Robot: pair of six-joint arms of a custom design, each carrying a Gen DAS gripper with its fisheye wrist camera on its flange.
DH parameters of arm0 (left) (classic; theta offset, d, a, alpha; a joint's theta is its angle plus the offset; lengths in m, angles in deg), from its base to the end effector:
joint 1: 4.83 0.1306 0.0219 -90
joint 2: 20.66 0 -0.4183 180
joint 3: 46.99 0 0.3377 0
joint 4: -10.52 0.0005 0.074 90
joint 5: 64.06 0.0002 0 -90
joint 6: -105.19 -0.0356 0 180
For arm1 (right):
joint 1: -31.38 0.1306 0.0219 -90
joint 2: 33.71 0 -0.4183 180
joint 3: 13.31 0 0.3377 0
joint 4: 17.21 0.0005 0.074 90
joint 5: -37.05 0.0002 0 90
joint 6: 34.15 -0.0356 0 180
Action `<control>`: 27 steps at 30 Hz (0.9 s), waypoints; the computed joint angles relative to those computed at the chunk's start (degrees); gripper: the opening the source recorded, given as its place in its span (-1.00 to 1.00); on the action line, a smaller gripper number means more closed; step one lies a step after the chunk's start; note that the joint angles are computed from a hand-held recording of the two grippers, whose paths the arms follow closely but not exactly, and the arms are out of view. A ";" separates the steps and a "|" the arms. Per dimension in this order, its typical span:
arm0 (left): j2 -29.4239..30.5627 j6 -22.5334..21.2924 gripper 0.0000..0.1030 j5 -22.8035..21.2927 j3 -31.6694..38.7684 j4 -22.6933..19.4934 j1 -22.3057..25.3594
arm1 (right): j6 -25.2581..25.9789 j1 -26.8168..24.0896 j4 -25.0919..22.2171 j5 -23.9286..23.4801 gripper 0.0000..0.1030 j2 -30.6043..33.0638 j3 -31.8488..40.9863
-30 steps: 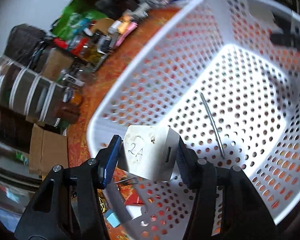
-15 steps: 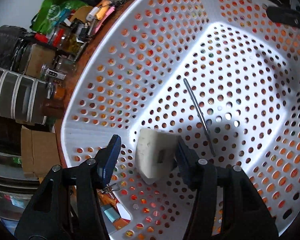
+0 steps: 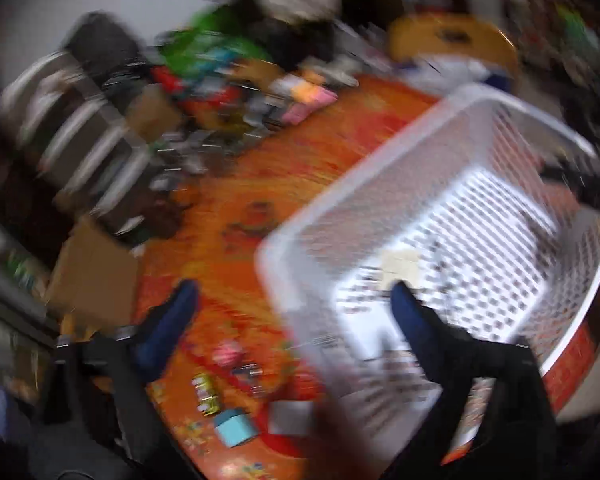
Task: Organize rigid objects
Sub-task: 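Withdraw the left tool from the basket toward the table, then lower the left tool onto the light-blue charger and close on it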
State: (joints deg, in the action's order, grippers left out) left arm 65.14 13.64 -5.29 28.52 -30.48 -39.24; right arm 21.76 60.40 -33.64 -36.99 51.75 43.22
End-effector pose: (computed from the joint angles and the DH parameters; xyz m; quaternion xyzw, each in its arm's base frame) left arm 0.3308 -0.2048 0.4058 0.1956 0.8918 0.1533 0.3780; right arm 0.3200 0.1658 0.3071 0.0932 0.9129 0.0874 0.3877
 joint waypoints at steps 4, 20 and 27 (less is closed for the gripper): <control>-7.58 2.87 1.00 2.21 -7.15 1.31 8.29 | 0.36 0.01 0.43 -0.22 -0.46 -0.28 -0.45; -6.99 12.06 1.00 18.54 -28.16 16.88 30.01 | -0.72 0.33 -0.77 0.88 -0.46 -0.02 0.10; -3.93 13.13 1.00 18.81 -28.65 19.50 31.10 | -0.85 0.31 -1.02 1.19 -0.46 -0.02 0.19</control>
